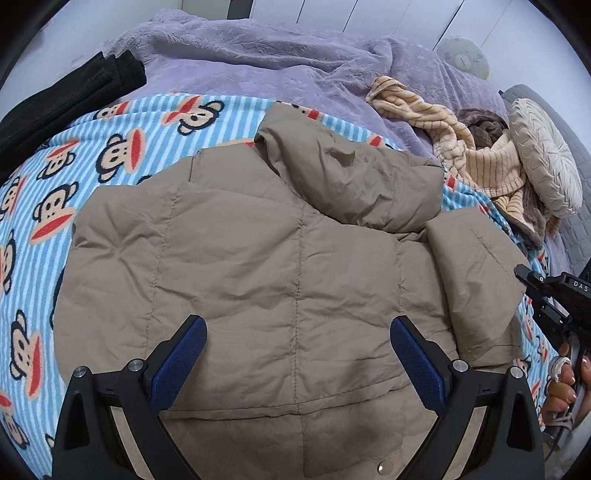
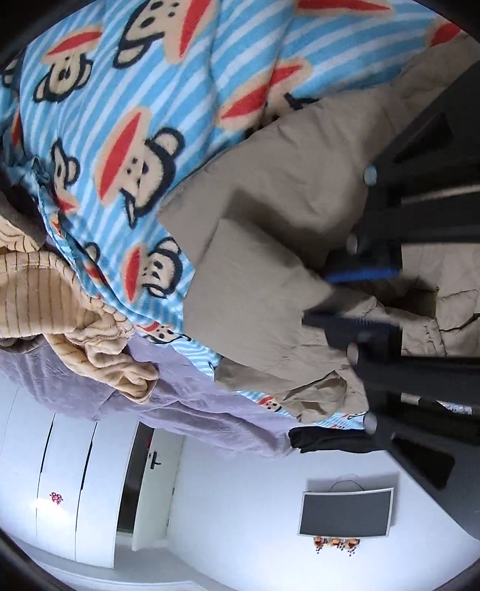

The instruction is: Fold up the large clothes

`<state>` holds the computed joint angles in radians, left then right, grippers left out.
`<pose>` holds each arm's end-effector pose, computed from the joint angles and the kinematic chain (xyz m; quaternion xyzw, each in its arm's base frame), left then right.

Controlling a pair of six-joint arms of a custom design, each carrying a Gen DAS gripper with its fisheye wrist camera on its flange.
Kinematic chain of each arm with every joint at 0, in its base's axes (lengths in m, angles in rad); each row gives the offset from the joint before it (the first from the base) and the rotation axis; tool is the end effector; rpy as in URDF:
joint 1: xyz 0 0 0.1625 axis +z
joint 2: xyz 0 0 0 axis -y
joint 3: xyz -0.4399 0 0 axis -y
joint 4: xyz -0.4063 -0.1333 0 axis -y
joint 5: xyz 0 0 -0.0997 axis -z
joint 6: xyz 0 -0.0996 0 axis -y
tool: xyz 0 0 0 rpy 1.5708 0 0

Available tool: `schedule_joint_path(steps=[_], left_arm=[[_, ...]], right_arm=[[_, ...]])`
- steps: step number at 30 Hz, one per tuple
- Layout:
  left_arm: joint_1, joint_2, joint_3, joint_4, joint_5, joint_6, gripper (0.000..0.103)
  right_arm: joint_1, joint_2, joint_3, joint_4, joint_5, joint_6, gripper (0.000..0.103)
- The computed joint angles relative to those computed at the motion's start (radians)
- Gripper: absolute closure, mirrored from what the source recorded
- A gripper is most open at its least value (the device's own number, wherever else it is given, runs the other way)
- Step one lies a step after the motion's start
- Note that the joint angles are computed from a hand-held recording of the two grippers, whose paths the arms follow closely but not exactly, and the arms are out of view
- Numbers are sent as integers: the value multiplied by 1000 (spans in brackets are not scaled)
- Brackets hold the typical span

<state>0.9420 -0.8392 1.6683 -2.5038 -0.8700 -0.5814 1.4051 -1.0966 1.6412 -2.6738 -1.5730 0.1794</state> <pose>-0.2375 -0.6624 0.1249 0.0044 0.9381 -0.2351 0.2542 0.0182 -0.6983 0.3117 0.1653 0.9469 -0.2756 0.0008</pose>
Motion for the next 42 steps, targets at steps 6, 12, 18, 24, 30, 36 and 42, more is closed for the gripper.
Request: schedule_joint_path(steps=[6, 12, 18, 24, 30, 36, 42], left_arm=[[47, -50, 32, -54, -118, -25, 3], [69, -95, 80, -111, -156, -39, 3], [90, -109, 93, -182, -246, -10, 3], [135, -76, 57, -245, -434, 14, 3], [153, -2, -27, -194, -476, 16, 3], [150, 65, -117, -101, -487, 29, 65], [120, 49, -93, -125, -417, 55, 91]], right_arm=[[141, 63, -47, 34, -106, -327, 95], [250, 132, -13, 48, -209, -552, 95], [290, 176, 29, 64, -299, -631, 95], [298, 187, 13, 161, -354, -605, 93], [247, 87, 60, 186, -301, -503, 38], [97, -60, 102, 247, -167, -241, 38], [-57, -167, 170, 132, -2, -13, 38]])
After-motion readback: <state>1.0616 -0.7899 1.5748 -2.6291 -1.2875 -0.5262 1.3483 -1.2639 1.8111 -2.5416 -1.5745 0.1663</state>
